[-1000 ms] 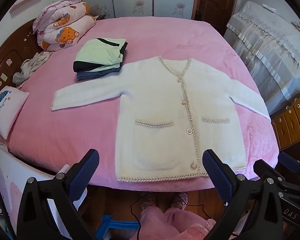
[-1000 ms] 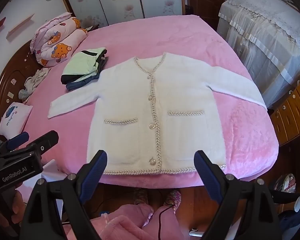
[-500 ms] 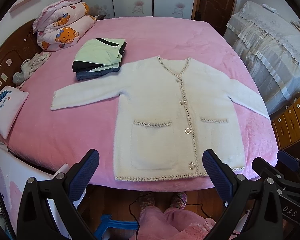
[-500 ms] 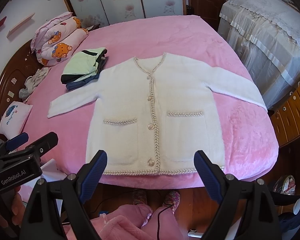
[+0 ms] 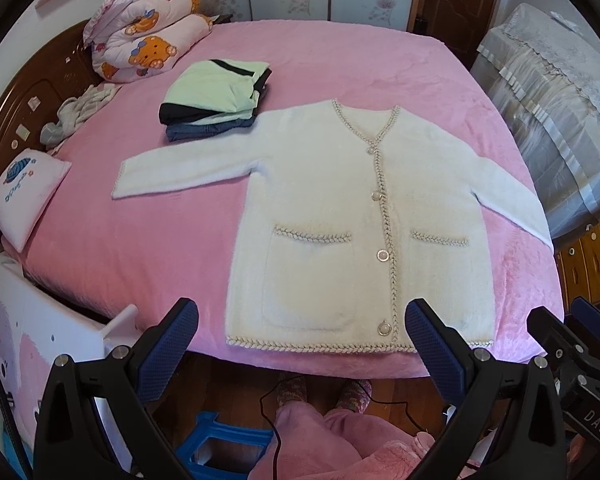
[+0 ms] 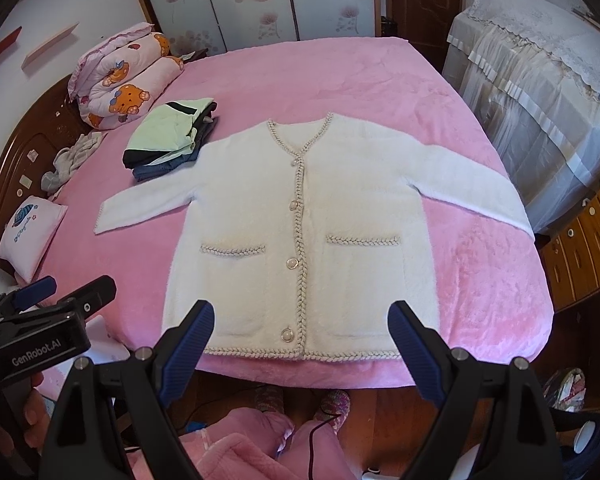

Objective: Fold large clothes

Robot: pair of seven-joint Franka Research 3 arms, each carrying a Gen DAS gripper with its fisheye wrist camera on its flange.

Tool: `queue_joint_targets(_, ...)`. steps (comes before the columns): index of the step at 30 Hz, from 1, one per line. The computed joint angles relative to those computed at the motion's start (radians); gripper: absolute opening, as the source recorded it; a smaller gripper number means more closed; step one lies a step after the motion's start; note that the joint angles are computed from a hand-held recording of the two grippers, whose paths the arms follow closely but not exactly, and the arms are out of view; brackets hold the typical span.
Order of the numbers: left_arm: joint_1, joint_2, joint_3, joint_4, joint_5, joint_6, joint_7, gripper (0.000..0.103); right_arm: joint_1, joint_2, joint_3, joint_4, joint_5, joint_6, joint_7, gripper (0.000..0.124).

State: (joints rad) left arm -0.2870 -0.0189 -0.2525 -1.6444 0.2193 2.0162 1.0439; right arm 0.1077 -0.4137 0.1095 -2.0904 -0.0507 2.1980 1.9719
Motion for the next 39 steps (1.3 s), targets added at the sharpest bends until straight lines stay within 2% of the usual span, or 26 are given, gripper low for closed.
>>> queue_joint_targets(5,-0.012,-0.015,-0.011,-0.027,0.01,-0.004,-0.053,0.102,0.002,-0.008,-0.033,-0.024,0.037,0.01,-0.064,0.089)
queue_joint_targets(12,-0.021,-0.057,-0.019,-0.063,0.062,-0.061,-0.125,0.102,-0.006,0.024,-0.057,-0.023,0.111,0.006,-0.099,0.089)
queue_joint_targets(18,0.006,-0.074,0.006,-0.09,0.025,-0.091,-0.155,0.102,0.019,0.137,-0.071,0.049,0.199,-0.093,-0.133,0.084)
queue_joint_targets(26,0.095,-0.059,0.077,-0.143,-0.104,-0.04,-0.11,0.102,0.054,0.314,-0.053,0.21,0.172,-0.19,-0.054,0.084)
queue_joint_targets(31,0.177,0.04,0.124,-0.085,-0.179,-0.01,0.013,0.102,0.107,0.486,-0.045,0.38,0.109,-0.277,0.087,0.084)
queue_joint_targets(39,0.336,0.364,0.15,0.213,-0.27,-0.009,0.206,0.102,0.257,0.828,-0.075,0.761,-0.024,-0.417,0.31,0.084)
